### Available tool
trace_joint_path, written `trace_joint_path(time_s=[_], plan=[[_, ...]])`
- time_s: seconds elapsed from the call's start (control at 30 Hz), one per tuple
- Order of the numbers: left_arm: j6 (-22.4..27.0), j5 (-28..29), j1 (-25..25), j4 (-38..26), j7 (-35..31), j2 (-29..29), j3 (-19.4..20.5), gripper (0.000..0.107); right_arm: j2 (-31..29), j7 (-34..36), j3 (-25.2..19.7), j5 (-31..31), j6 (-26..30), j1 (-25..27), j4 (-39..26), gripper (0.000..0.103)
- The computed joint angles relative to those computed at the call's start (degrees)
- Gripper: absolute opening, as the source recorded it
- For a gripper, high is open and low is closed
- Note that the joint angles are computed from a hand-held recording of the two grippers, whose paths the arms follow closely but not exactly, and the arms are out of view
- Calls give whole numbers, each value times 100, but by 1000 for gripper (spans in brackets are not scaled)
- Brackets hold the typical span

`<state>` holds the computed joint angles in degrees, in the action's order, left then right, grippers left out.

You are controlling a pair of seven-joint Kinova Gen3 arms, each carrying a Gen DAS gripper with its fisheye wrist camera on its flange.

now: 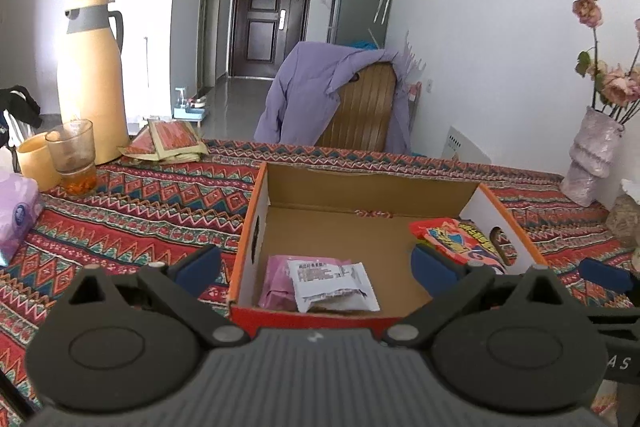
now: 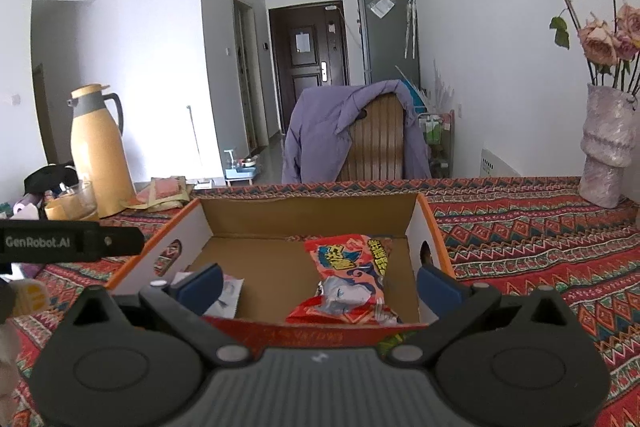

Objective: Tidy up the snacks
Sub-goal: 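Move both tools back to the snack pile and grasp a biscuit packet with the right tool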

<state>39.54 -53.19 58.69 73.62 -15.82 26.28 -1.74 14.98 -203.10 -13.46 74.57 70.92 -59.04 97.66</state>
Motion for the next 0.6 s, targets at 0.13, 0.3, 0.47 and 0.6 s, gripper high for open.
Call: trace_joint_path(time_s=[0.13, 0.3, 0.47, 0.6], plan=[[-137, -356, 168, 518, 490, -315, -77, 103, -66, -201, -121, 49, 334, -251, 108, 103], [-118, -925, 249, 1141, 1135, -669, 89, 103, -112, -475, -328, 68, 747, -586, 232, 103], [-32, -1385, 266, 1767, 1723, -991, 358, 103, -95, -682, -513, -17, 1110, -932, 292, 103], [69, -1572, 192, 2228, 2075, -1204, 628, 103, 1, -875, -598, -125, 1322, -1198, 300, 103]])
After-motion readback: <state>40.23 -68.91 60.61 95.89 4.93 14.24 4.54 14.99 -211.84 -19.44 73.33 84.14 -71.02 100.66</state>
